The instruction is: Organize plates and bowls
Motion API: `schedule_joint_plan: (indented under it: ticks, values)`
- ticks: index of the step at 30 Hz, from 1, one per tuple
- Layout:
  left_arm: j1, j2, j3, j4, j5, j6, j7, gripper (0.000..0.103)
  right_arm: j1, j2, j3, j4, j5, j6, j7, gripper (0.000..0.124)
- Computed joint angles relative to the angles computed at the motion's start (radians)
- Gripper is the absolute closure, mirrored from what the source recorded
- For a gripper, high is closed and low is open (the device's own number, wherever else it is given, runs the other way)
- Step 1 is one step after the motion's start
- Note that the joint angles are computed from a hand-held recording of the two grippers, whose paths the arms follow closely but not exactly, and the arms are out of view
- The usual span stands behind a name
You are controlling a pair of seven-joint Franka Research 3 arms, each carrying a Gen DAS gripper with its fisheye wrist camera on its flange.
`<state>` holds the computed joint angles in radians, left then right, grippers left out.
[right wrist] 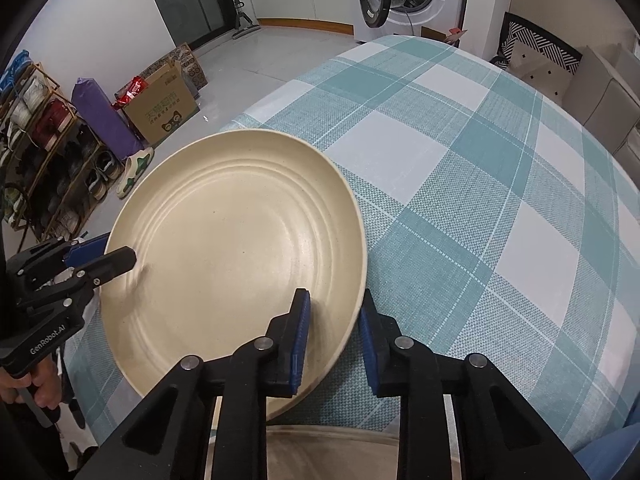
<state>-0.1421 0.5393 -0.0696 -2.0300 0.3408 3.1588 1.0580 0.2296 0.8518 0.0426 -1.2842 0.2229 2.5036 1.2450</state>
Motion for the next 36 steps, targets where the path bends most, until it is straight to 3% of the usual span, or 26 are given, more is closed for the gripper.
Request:
schedule_joint_plan:
  ticks: [22, 36]
  values:
    - [-0.028, -0.016, 0.038, -0.008, 0.018, 0.001, -0.032, 0.082, -0.002, -0.011, 0.003, -0.011, 0.008, 0.006, -0.005, 0.106]
    - [-0.101, -0.048, 0.12, -0.037, 0.046, 0.035, -0.078, 0.082, -0.003, -0.065, 0.01, -0.083, 0.019, 0.063, -0.026, 0.106]
